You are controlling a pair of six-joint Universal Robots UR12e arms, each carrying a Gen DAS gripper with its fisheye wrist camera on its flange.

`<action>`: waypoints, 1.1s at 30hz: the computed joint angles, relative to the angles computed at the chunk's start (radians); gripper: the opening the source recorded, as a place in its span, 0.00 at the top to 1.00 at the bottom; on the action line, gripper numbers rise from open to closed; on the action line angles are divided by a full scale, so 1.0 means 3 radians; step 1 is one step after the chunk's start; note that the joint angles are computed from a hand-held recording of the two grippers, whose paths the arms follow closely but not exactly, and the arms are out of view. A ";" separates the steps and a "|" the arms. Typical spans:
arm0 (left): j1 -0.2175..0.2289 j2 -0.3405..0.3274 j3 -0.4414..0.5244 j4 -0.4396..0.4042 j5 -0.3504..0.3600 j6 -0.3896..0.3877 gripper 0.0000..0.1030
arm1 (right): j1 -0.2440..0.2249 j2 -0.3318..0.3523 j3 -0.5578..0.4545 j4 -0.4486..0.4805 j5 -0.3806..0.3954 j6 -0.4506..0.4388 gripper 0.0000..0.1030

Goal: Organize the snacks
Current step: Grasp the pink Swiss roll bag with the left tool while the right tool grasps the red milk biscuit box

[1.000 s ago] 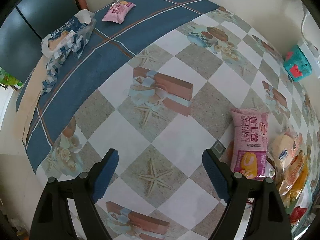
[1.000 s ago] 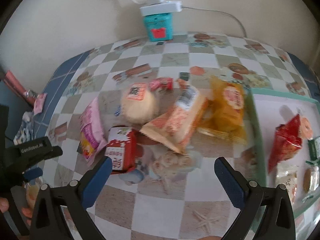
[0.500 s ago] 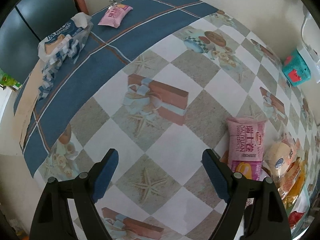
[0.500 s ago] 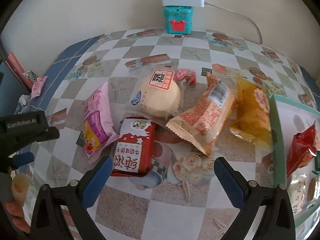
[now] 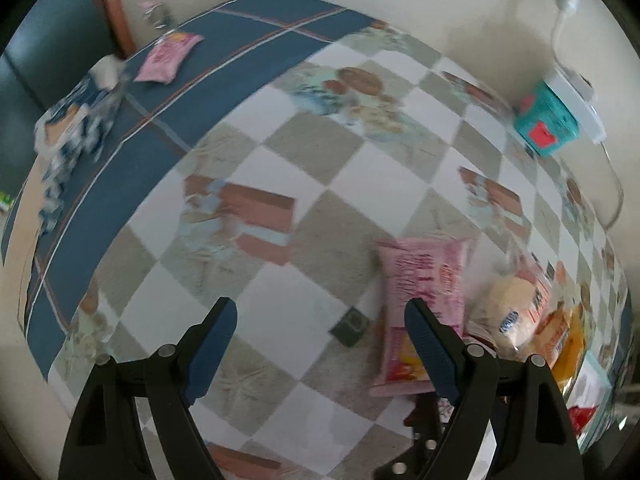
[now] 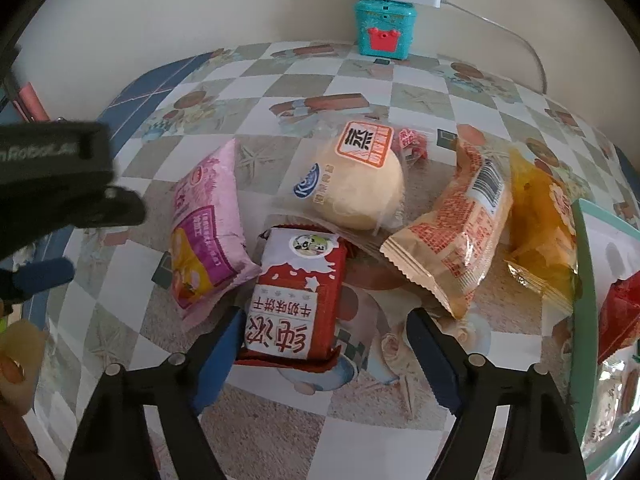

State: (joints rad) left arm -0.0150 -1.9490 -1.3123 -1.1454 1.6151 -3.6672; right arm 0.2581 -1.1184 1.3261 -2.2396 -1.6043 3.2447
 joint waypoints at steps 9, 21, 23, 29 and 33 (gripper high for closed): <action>-0.0002 -0.0034 -0.0022 0.0109 -0.0317 0.0115 0.16 | -0.0012 0.0030 -0.0023 -0.0025 0.0049 -0.0015 0.26; -0.0054 -0.0113 0.0064 0.0046 -0.0334 0.0251 0.16 | -0.0055 0.0011 0.0021 -0.0081 0.0073 -0.0044 0.35; -0.0062 -0.0120 0.0074 0.0041 -0.0303 0.0263 0.16 | -0.0057 -0.0001 0.0039 -0.0093 0.0081 -0.0039 0.40; -0.0072 -0.0127 0.0085 0.0023 -0.0348 0.0268 0.38 | -0.0078 -0.0044 0.0086 -0.0091 0.0128 -0.0036 0.53; -0.0099 -0.0135 0.0106 -0.0001 -0.0305 0.0285 0.48 | -0.0096 -0.0069 0.0113 -0.0077 0.0151 -0.0030 0.54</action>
